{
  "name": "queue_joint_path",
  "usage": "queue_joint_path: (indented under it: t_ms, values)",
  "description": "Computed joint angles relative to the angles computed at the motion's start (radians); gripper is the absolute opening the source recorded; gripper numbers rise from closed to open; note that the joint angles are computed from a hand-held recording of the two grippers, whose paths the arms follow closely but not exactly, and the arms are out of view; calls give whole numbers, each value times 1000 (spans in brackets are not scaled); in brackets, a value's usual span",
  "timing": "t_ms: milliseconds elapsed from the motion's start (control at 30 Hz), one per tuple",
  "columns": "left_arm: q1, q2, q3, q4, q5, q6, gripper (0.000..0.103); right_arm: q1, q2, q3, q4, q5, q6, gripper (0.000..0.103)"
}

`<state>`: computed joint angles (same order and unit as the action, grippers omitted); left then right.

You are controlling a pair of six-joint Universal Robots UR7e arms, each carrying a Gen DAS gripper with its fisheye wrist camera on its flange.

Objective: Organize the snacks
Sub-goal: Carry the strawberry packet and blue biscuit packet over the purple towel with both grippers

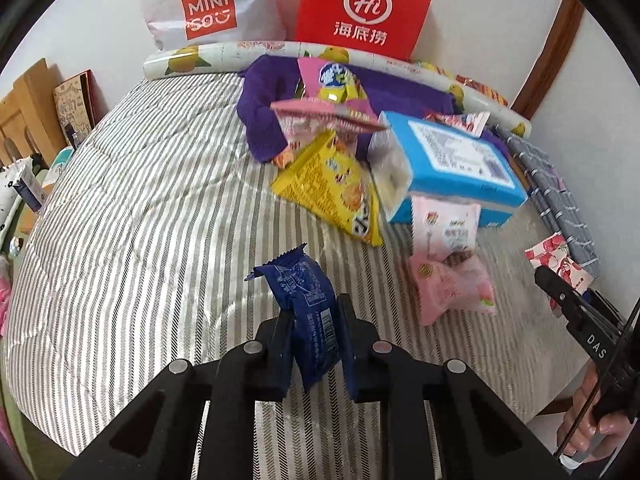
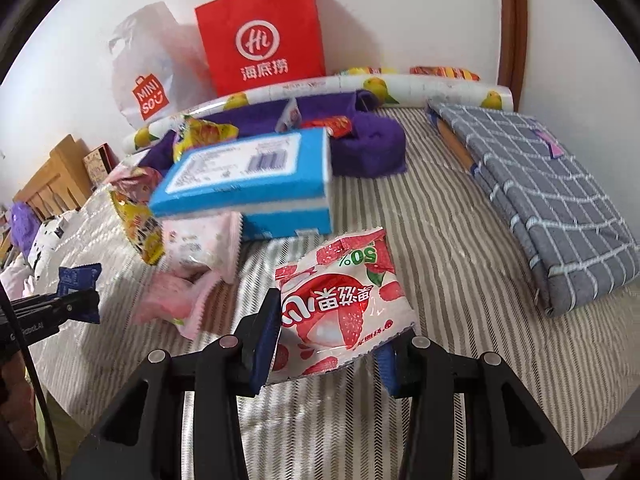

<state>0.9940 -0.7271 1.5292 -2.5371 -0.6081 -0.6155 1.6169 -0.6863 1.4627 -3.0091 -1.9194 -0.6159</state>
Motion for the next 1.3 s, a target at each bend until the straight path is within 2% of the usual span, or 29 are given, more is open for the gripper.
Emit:
queue_joint_path:
  t_ms: [267,600,800,1300]
  values:
    - [-17,6,-59,-41,-4,95,18,35,-16,-32,53,34,22,43]
    - [-4,50,-210,-40,-48,199,18,86,24,-162,92,49,12,43]
    - [10,96,-324,-14,-74,249,18,106,77,-275,134,45,13,43]
    - [42,245,-663,87,-81,371,18,122,247,-597,251,13,-6,43]
